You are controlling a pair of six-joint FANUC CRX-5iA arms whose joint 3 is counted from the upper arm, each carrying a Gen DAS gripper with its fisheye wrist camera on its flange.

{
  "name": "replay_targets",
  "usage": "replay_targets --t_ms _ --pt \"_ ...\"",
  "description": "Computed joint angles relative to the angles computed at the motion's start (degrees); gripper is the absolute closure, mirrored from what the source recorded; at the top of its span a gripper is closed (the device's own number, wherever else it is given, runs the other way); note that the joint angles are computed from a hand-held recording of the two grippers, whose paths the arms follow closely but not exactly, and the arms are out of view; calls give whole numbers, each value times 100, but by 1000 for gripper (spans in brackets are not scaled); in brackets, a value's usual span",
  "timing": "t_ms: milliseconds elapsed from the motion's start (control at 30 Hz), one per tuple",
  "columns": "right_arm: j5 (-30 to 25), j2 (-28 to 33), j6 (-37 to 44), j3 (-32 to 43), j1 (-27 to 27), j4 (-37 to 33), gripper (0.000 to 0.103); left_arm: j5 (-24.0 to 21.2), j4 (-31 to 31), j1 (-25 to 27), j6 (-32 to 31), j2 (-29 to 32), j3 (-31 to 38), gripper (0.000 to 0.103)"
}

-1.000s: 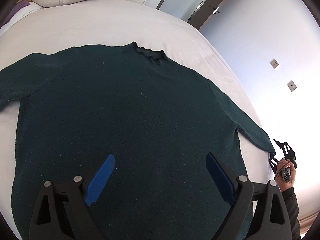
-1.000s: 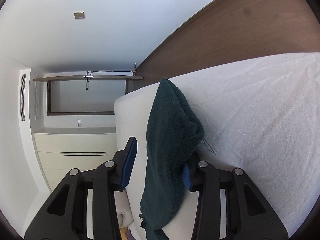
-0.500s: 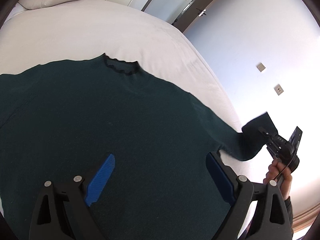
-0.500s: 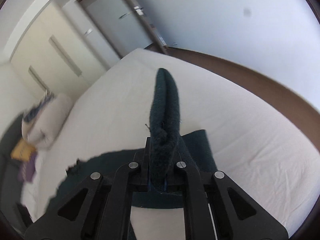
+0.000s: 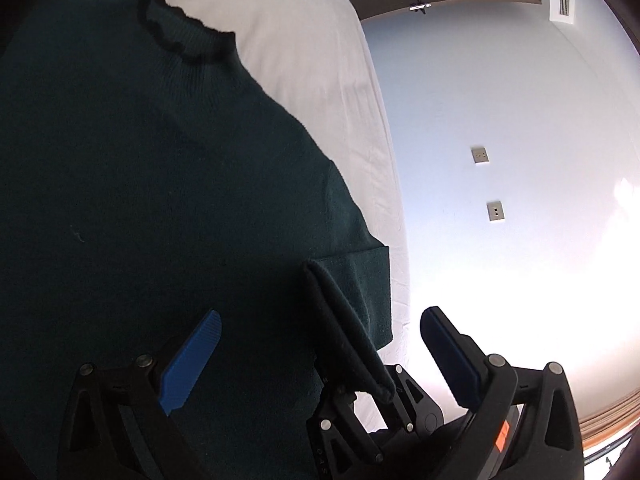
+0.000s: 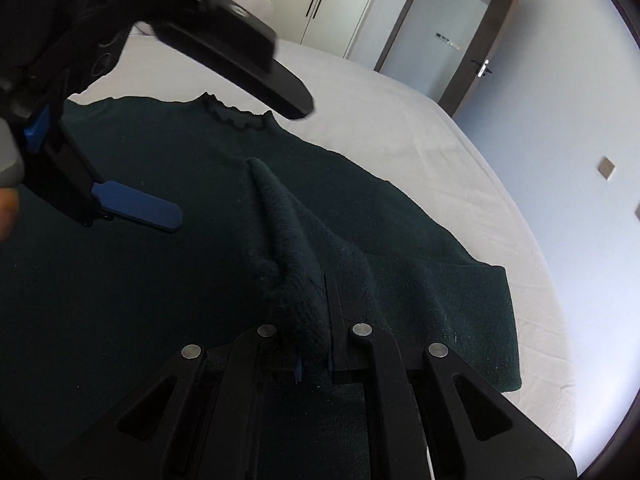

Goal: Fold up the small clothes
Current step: 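Lay the held sleeve across the sweater body and open the right gripper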

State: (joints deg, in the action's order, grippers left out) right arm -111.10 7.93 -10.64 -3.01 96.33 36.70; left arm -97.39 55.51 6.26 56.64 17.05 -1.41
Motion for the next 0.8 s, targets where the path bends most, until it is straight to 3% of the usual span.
replay_targets --t_ms 67,133,167,200,233,333,367,400,467,633,800 --pt "2 231 197 288 -105 69 97 -42 -122 -88 37 78 72 14" --pt "216 78 194 -20 -275 100 96 -148 -270 -180 109 177 168 56" --pt "328 71 189 -69 -345 115 95 -196 -322 -214 155 213 195 68" --pt "449 10 147 -145 -384 113 94 -217 -333 -232 171 229 196 88" --pt "597 -86 94 -228 -439 83 92 -207 -350 -230 152 221 208 94" --pt "971 -614 -671 -720 -279 290 78 -232 -326 -134 -55 214 368 95" --pt "1127 -890 -1131 -987 -132 463 69 -213 -376 -88 -129 214 458 95" --pt "1292 -1217 -1629 -1321 1 689 48 -204 -414 -43 -168 244 620 95" --pt "1287 -1809 -2756 -1959 259 1151 29 -160 -527 70 -244 304 1011 95" --pt "1651 -3653 -5342 -3655 485 1980 28 169 -1023 340 -380 560 1940 96" --pt "1727 -4074 -8000 -4481 931 2585 28 411 -1545 498 -435 788 2337 95"
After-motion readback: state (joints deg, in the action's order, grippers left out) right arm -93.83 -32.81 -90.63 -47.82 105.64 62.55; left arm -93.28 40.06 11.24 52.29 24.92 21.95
